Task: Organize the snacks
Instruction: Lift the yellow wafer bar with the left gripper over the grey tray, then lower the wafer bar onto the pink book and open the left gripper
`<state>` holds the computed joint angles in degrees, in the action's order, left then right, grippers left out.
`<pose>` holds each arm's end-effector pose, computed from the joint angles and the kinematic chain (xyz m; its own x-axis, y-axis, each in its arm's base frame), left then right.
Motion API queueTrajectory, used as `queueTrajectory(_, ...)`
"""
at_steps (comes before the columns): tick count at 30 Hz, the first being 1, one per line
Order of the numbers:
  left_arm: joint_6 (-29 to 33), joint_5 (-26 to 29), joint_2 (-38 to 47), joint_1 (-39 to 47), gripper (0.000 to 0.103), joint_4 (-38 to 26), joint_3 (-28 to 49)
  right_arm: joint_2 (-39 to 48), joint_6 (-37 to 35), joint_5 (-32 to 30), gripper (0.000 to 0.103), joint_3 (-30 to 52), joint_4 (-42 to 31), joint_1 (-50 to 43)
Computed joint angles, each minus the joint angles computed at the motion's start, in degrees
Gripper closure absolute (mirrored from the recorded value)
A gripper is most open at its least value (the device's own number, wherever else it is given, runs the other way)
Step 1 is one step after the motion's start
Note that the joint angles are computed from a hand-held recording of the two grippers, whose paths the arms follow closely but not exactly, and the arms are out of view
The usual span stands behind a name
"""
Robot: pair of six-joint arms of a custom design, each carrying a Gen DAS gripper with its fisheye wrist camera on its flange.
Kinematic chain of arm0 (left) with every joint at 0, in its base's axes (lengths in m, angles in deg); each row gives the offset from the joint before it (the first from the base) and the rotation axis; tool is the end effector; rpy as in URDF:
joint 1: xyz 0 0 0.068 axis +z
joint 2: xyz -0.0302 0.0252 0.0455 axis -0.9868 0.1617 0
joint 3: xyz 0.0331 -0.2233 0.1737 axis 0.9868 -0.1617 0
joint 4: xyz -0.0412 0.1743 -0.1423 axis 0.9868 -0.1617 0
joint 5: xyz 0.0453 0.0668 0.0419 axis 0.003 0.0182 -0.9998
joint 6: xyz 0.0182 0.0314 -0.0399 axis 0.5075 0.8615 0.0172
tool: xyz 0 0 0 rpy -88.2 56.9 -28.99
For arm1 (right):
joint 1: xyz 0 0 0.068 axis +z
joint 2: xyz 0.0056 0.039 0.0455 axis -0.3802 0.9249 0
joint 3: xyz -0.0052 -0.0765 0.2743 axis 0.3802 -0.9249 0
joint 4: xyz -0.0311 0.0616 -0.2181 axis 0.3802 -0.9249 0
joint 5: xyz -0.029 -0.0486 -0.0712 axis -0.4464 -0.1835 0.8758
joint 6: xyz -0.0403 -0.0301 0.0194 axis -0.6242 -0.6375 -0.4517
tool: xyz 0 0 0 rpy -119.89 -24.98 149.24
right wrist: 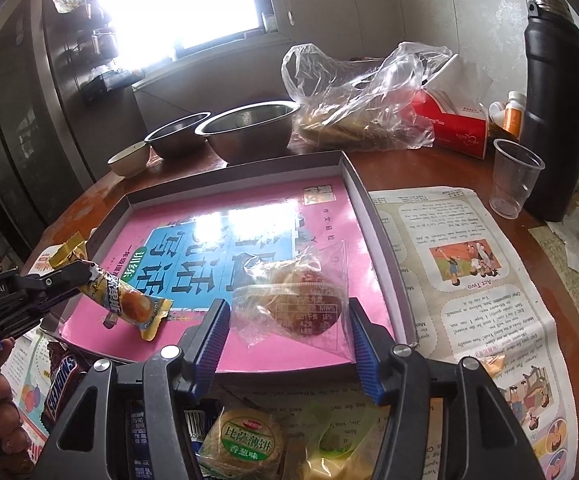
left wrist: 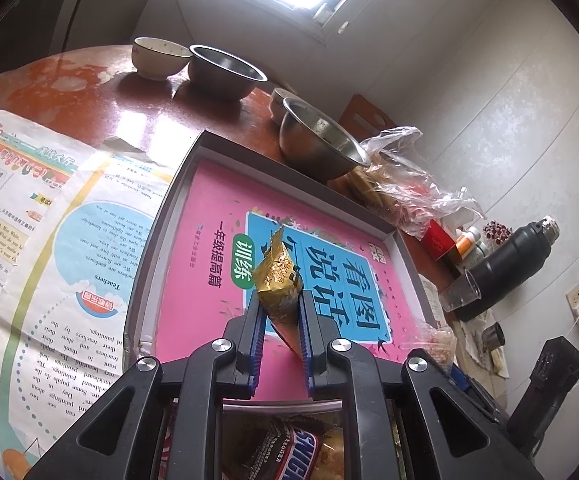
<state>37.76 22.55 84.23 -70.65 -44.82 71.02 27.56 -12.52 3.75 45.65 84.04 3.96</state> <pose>0.3529 0.0375 0.0850 -0.8049 -0.0877 -0.5869 0.3061 0.7859 -0.5372 0.2300 0.0974 0.0830 -0.6312 0.3170 -0.7079 0.2924 0.9426 0.1614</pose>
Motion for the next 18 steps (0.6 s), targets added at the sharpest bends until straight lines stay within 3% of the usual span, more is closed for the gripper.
queueTrajectory(18, 2.1, -1.8, -0.8, -0.9, 0.081, -2.4, -0.6, -1.5, 0.6, 0.0, 0.039, -2.5, 1.9, -0.8)
